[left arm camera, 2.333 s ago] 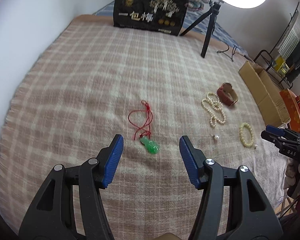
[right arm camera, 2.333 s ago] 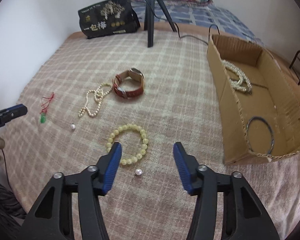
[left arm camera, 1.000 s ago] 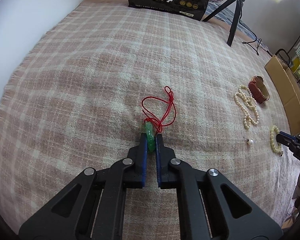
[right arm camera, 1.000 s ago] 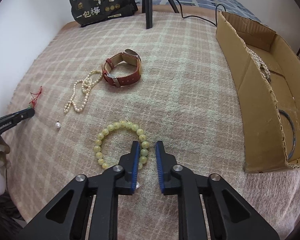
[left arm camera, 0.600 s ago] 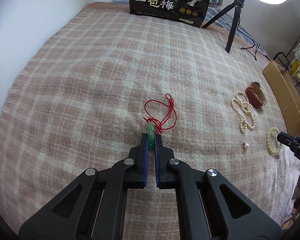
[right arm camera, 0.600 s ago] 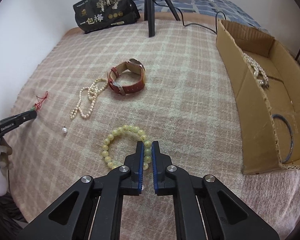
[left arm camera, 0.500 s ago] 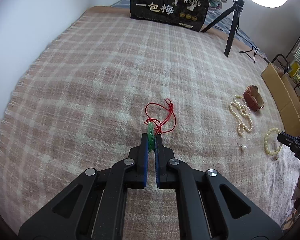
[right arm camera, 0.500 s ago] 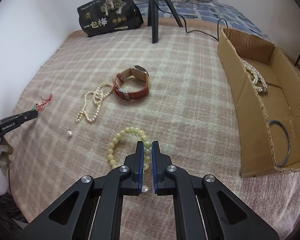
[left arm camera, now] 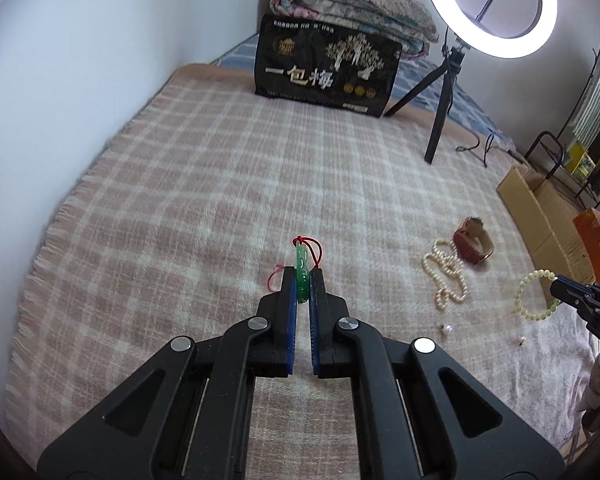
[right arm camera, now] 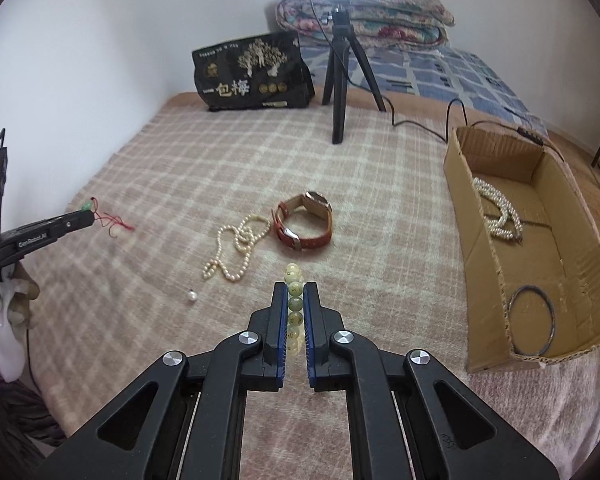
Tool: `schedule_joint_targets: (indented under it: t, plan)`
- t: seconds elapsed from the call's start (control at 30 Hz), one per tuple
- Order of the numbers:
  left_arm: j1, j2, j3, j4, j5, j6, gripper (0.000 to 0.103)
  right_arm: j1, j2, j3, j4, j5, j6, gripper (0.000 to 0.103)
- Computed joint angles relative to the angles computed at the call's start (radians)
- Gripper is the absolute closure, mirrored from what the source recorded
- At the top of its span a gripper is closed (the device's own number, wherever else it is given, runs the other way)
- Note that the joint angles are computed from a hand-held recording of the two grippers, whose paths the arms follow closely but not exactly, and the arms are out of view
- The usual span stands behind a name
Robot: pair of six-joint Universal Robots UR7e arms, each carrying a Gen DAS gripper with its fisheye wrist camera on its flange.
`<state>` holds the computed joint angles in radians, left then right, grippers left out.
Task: Organize jewelry
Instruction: 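Lift and carry the jade pendant and yellow bracelet over the cardboard box with both tools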
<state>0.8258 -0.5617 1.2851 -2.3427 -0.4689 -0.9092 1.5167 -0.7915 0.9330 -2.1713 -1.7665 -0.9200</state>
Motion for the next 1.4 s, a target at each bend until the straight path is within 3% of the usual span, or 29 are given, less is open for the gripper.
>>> schedule_joint_targets:
  t: [0.37, 0.67, 1.1, 1.4]
  plan:
    - [-0.043, 0.018, -0.03, -0.182, 0.017, 0.161, 0.1, -0.002, -0.037, -0.008, -0.005, 0.069, 0.017, 0.097]
    - [-0.06, 0.09, -0.142, -0.263, -0.011, 0.287, 0.1, -0.018, -0.067, -0.028, -0.014, 0.114, 0.032, 0.097]
    - [-0.071, 0.284, -0.458, -0.233, -0.087, 0.43, 0.1, -0.062, -0.024, -0.211, 0.019, 0.146, 0.102, 0.097]
    - [-0.07, 0.457, -0.758, -0.11, -0.151, 0.488, 0.1, -0.081, 0.067, -0.407, 0.082, 0.133, 0.132, 0.097]
